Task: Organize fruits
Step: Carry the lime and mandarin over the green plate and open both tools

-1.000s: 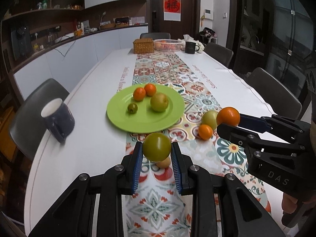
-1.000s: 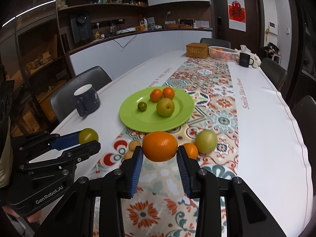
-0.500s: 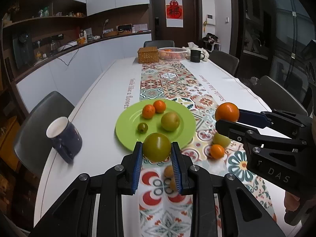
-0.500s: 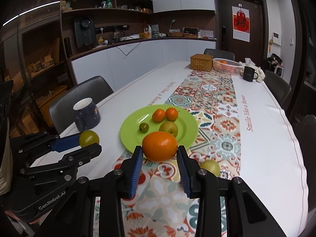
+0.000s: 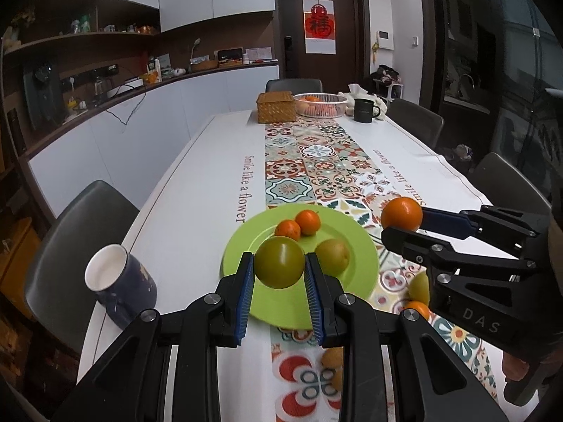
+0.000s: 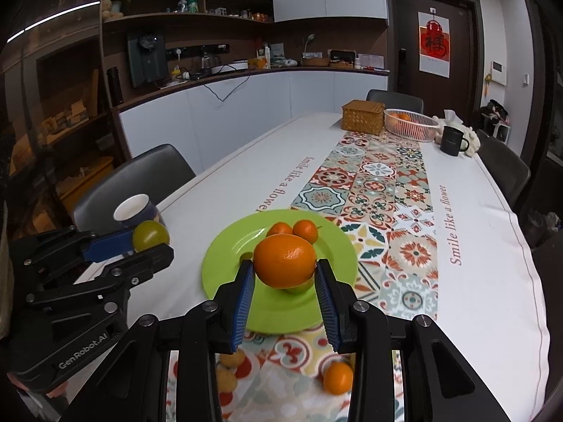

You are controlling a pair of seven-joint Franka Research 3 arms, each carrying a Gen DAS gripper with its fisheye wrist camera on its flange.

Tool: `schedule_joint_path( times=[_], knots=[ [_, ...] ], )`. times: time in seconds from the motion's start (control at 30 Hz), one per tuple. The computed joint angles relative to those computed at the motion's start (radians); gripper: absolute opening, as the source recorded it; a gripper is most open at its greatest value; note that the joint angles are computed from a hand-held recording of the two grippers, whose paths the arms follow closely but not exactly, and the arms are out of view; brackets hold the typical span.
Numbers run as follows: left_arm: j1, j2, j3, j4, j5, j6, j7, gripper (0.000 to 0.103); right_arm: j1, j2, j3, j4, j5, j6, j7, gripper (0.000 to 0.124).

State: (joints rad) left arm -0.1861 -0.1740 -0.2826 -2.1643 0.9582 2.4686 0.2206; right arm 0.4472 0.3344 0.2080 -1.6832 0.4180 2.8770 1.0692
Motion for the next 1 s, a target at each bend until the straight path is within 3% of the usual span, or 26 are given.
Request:
schedule_joint_path(
  times=[0.5, 1.0],
  knots=[
    [0.047, 0.155, 0.089, 0.070, -0.126, 0.139, 0.127, 0.029, 0.086, 0.284, -0.100, 0.417, -0.221, -0.232, 0.198, 0.036],
    [0.057, 0.294, 0.142, 0.125, -0.280, 0.179, 0.270, 0.029, 0.128, 0.572, -0.130, 0.834, -0.301, -0.466, 0.262, 0.036]
  ],
)
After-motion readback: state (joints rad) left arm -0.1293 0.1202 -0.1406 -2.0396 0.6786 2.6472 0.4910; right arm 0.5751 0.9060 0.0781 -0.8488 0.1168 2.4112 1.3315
